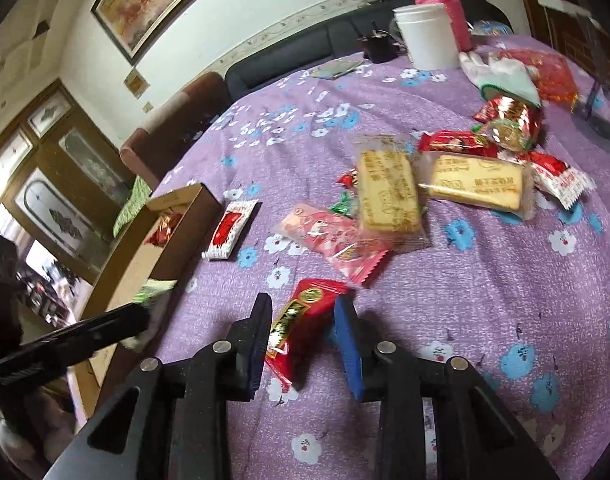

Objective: Organize snacks
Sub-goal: 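Grasp green packet with left gripper while right grasps red bar, drop both in box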

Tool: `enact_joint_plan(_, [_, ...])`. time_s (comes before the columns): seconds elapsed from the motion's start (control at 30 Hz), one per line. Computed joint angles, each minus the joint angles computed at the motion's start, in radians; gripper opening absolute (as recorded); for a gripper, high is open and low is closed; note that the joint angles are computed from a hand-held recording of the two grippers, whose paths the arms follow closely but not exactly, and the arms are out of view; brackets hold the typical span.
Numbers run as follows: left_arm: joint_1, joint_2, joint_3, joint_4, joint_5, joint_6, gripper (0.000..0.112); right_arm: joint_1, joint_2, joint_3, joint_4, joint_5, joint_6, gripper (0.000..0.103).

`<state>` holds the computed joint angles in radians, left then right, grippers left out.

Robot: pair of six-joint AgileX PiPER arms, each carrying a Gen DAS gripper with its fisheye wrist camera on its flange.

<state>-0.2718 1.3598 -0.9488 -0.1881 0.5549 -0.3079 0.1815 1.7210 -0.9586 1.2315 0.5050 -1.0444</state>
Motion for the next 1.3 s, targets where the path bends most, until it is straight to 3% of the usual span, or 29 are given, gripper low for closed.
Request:
enact_joint_plan(0.13, [0.062, -0.097, 0.093, -0.086, -0.006, 0.077, 0.022, 0.080, 0.012, -0.030, -0.181, -0.073, 0.182, 0.035])
enact_joint_plan(0.2, [0.081, -0.130, 0.118, -0.092, -0.004, 0.088, 0.022, 0.135, 0.010, -0.046, -0.354, -0.140, 0.350, 0.035])
enact_joint_plan(0.33, [0.154, -0.194, 0.149, -0.147, 0.010, 0.164, 0.022, 0.202, -0.001, -0.056, -0.609, -0.186, 0.588, 0.027])
enact_joint_plan(0.53, [0.398, -0.243, 0.133, -0.328, 0.111, 0.443, 0.022, 0.223, -0.069, -0.054, -0.694, -0.160, 0.666, 0.024])
enact_joint_plan(0.67, [0.519, -0.154, 0.051, -0.348, 0.156, 0.540, 0.022, 0.265, -0.085, -0.128, -0.756, -0.106, 0.743, 0.024])
enact_joint_plan(0.8, [0.581, 0.007, -0.076, -0.353, 0.182, 0.587, 0.022, 0.320, -0.013, -0.291, -0.729, -0.009, 0.758, 0.024])
enact_joint_plan(0.97, [0.636, 0.211, -0.227, -0.370, 0.198, 0.616, 0.022, 0.432, 0.179, -0.590, -0.840, 0.095, 0.911, 0.024])
enact_joint_plan(1.13, [0.675, 0.333, -0.300, -0.429, 0.173, 0.656, 0.023, 0.517, 0.453, -1.005, -0.984, 0.268, 1.069, 0.024])
enact_joint_plan(1.17, [0.682, 0.344, -0.298, -0.431, 0.164, 0.647, 0.025, 0.525, 0.490, -1.061, -1.003, 0.293, 1.083, 0.025])
enact_joint_plan(1.23, [0.712, 0.353, -0.276, -0.485, 0.155, 0.666, 0.041, 0.539, 0.586, -1.214, -1.027, 0.364, 1.102, 0.026])
enact_joint_plan(1.3, [0.735, 0.334, -0.235, -0.573, 0.145, 0.748, 0.042, 0.546, 0.633, -1.284, -1.070, 0.387, 1.134, 0.026])
